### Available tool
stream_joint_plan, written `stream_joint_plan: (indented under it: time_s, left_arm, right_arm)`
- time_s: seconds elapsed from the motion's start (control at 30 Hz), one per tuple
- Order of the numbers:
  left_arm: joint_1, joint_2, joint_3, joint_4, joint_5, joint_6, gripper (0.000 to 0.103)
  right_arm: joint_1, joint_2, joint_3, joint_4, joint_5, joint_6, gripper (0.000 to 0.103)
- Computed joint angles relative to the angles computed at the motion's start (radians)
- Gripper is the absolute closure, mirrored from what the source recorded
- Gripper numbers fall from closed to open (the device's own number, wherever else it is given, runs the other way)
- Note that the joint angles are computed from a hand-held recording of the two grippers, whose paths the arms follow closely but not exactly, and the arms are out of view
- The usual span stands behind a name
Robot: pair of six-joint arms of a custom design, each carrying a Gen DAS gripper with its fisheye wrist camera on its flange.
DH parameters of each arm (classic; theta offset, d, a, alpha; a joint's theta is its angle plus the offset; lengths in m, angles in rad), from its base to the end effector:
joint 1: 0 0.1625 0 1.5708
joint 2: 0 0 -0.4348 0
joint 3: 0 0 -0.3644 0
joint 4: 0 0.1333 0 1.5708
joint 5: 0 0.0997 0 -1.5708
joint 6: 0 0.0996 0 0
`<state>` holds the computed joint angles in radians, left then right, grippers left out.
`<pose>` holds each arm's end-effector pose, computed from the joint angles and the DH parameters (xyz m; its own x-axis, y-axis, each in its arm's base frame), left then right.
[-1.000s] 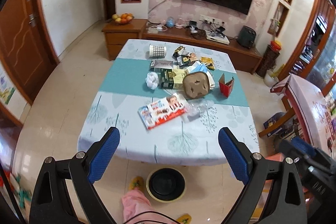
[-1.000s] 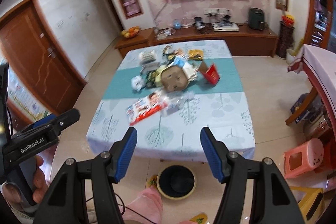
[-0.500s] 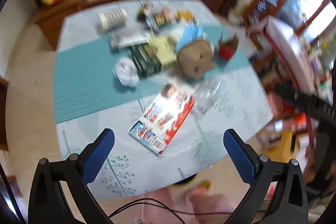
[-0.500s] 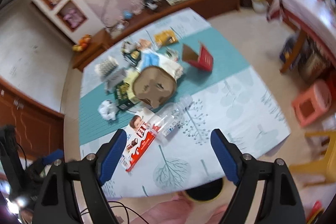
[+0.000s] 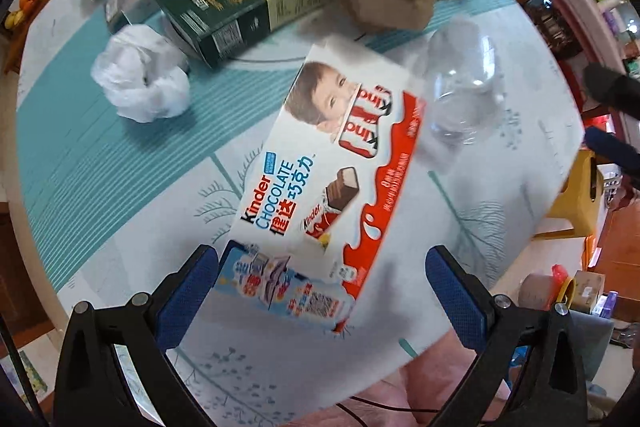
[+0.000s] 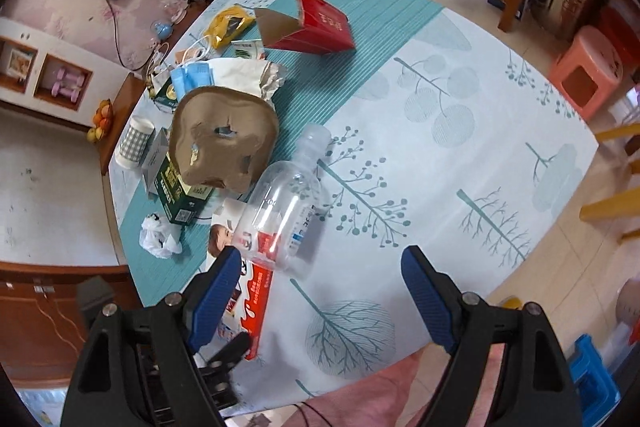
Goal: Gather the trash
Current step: 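Reach the left tool to the Kinder box while the right tool reaches the clear bottle, then grasp the Kinder box with the left tool while the right tool grasps the bottle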
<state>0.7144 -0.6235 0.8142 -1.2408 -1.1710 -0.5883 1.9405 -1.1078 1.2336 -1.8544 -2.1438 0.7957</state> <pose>-0.4551 -0.6224 0.2181 -0.7440 0.3691 -0.5570 0.2915 0.9294 0.2265 0.3151 -0.5936 0.4388 -0.8247 0.5009 0.2624 0.3320 0.8045 -0.4925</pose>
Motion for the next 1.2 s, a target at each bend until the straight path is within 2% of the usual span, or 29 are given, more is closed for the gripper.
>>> stream_joint_plan:
  time_s: [0.27,0.37,0.53,0.57,0.6,0.67,0.73,0.77,0.83,0.87,0.9,1.0,1.07,1.2]
  left_arm:
    - [0.015,0.037,-0.019,-0.001,0.040,-0.025,0.001]
    - [0.025,0.056,-0.032,-0.010,0.050,-0.048,0.009]
    - [0.040,0.026,0.024,-0.079,0.039,-0.042,0.014]
    - [0.040,0.017,0.035,-0.090,0.042,-0.043,0.023]
    - [0.036,-0.008,0.055,-0.098,0.040,-0.046,0.038]
    - [0.047,-0.030,0.058,-0.102,0.025,-0.043,0.053]
    - [0.057,-0.039,0.048,-0.094,0.007,-0.052,0.058]
    - [0.063,-0.047,0.050,-0.093,-0.005,-0.060,0.059]
    - [0.069,-0.054,0.048,-0.085,-0.023,-0.080,0.057]
    - [0.072,-0.059,0.050,-0.087,-0.035,-0.082,0.048]
    - [0.076,-0.063,0.052,-0.090,-0.050,-0.080,0.032]
    - [0.073,-0.088,0.091,-0.124,-0.049,-0.069,0.009]
    - [0.067,-0.072,0.071,-0.108,-0.033,-0.036,0.001]
    - [0.040,-0.032,0.026,-0.053,0.027,0.004,0.001]
  right_arm:
    - [-0.015,0.066,-0.053,0.023,0.016,-0.018,0.020]
    - [-0.028,0.092,-0.070,0.015,0.040,-0.020,0.020]
    - [-0.043,0.135,-0.109,0.031,0.056,-0.002,0.020]
    - [-0.045,0.144,-0.117,0.038,0.060,0.003,0.020]
    - [-0.048,0.150,-0.120,0.043,0.066,0.007,0.020]
    - [-0.054,0.154,-0.121,0.052,0.079,0.018,0.020]
    - [-0.063,0.151,-0.111,0.061,0.099,0.041,0.029]
    - [-0.067,0.152,-0.112,0.075,0.110,0.046,0.043]
    - [-0.065,0.152,-0.108,0.081,0.107,0.034,0.044]
    - [-0.059,0.151,-0.105,0.079,0.091,0.023,0.044]
    - [-0.054,0.150,-0.102,0.077,0.078,0.017,0.044]
    - [-0.057,0.130,-0.073,0.048,0.090,0.013,0.044]
    - [-0.060,0.118,-0.059,0.037,0.099,0.009,0.044]
    - [-0.061,0.088,-0.025,0.022,0.103,0.008,0.044]
